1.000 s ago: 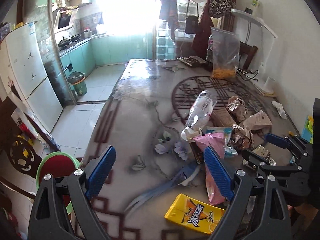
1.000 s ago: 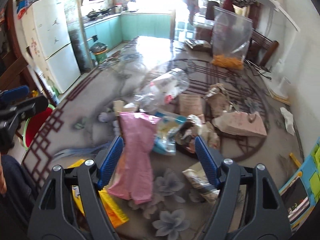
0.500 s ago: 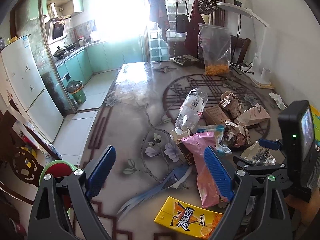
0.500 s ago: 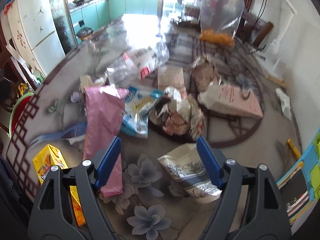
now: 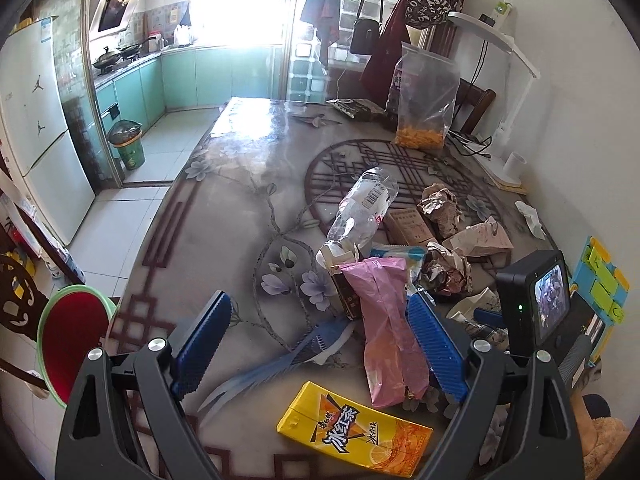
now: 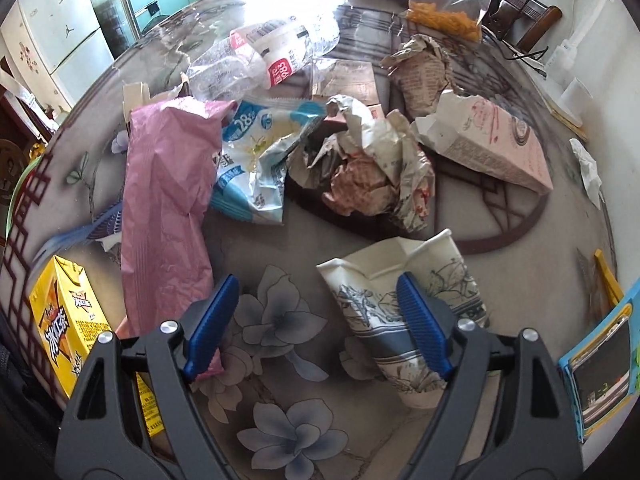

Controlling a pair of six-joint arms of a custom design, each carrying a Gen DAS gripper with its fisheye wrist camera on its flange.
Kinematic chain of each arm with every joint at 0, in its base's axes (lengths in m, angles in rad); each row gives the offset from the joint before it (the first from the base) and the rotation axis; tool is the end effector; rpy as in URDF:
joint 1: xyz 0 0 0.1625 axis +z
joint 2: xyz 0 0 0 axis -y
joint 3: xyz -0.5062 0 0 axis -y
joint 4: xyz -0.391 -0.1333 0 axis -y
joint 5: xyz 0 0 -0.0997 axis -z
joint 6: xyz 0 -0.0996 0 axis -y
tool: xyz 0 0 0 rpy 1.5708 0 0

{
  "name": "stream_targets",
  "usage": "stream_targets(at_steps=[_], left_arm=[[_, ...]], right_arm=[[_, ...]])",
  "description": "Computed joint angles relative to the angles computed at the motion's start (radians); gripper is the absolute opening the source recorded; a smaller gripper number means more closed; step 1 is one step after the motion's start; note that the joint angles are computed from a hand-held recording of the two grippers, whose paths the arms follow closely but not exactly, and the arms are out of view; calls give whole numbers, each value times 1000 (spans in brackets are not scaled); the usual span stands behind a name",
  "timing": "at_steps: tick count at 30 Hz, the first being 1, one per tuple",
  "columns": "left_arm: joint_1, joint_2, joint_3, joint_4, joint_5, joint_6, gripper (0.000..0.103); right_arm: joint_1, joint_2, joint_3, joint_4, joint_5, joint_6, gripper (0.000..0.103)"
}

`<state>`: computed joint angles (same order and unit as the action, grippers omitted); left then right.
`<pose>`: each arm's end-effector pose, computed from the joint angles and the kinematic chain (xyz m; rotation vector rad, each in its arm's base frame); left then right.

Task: Collect trash
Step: 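Move both tools back over the table toward the remaining trash, then grasp the yellow iced tea carton with the left tool while the right tool grasps the paper cup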

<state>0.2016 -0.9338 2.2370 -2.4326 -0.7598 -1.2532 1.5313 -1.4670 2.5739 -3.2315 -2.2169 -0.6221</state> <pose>-0.4147 -0.2945 0.0877 0.3680 2.3708 -0.8533 0.0593 -0.3566 0.3011 0.4582 -2.3023 0.3740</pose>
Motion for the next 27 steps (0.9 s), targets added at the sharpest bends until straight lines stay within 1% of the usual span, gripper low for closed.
stream_targets(at_steps=[3, 5, 7, 10, 12, 15, 16, 17, 19, 21, 25, 27], left_arm=[[8, 1, 6, -16, -11, 9, 86], [19, -2, 19, -36, -31, 10, 86], [28, -9, 33, -19, -51, -3, 86], [38, -15, 63, 10, -107, -39, 86], [41, -14, 83, 13, -150, -68, 86], [36, 7, 119, -47, -229, -92, 86], [30, 19, 129, -74, -254, -98, 86], [24, 31, 135, -94, -272, -102, 86], [15, 55, 142, -140, -301, -117, 86], [15, 90, 143, -209, -324, -138, 86], [26, 165, 117, -279, -354, -174, 86], [25, 183, 100, -274, -340, -191, 87]], right_arm=[[5, 9, 3, -8, -4, -10, 79], [4, 14, -4, -7, -7, -15, 79], [2, 9, -8, 2, -1, -9, 79], [-1, -6, -7, 0, 27, 15, 79], [-6, -19, -11, 23, 49, 30, 79], [-2, 8, -8, -18, 2, 12, 79], [-5, -3, -10, -17, 8, 13, 79], [-13, -25, -15, -5, 31, 16, 79], [-34, -91, -31, 37, 105, 32, 79], [-57, -139, -47, 78, 158, 50, 79], [-93, -185, -67, 101, 155, 78, 79], [-117, -211, -80, 134, 163, 93, 79]])
